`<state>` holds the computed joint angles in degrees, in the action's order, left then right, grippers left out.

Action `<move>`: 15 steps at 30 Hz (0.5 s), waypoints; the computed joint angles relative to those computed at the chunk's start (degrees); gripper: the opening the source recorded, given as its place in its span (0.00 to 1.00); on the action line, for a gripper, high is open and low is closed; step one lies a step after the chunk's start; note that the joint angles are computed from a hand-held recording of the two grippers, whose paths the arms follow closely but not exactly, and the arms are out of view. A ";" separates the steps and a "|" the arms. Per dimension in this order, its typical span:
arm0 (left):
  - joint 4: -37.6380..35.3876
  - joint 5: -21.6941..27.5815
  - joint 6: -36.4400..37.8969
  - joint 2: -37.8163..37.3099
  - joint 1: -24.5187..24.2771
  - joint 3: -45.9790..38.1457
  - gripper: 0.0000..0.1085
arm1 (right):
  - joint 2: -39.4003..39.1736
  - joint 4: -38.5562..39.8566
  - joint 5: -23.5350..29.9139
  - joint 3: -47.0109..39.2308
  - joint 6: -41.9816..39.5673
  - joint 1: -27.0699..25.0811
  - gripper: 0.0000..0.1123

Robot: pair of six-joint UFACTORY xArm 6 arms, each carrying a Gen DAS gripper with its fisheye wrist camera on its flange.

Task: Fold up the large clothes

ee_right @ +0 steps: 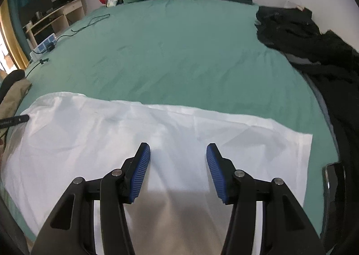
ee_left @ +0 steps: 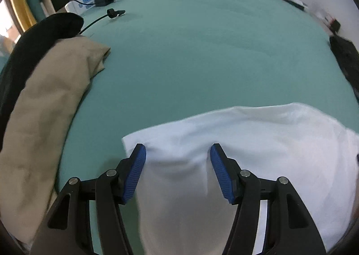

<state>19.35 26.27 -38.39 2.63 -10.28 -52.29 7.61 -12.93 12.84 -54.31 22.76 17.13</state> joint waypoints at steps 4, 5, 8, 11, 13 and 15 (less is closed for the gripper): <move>-3.64 -3.82 6.41 1.86 -3.37 -2.28 0.59 | 0.73 1.59 -0.53 -0.50 -1.18 -0.46 0.47; -2.68 -3.75 6.20 2.40 -4.15 -2.89 0.59 | 0.73 1.55 -0.56 -0.48 -1.12 -0.43 0.47; -8.53 -1.00 12.71 5.92 -6.15 -6.12 0.59 | 0.79 3.39 -0.64 -0.37 -2.65 -0.41 0.47; -8.28 -1.30 12.88 5.96 -6.56 -5.50 0.59 | 0.27 3.35 -0.83 0.09 -2.49 -0.51 0.47; -12.70 -3.20 16.50 5.12 -5.85 -3.90 0.59 | -0.35 2.71 -1.07 0.62 -1.61 -0.67 0.47; -14.51 -4.27 18.47 4.67 -5.60 -2.92 0.59 | -1.31 2.78 -1.66 1.52 -1.29 -0.95 0.47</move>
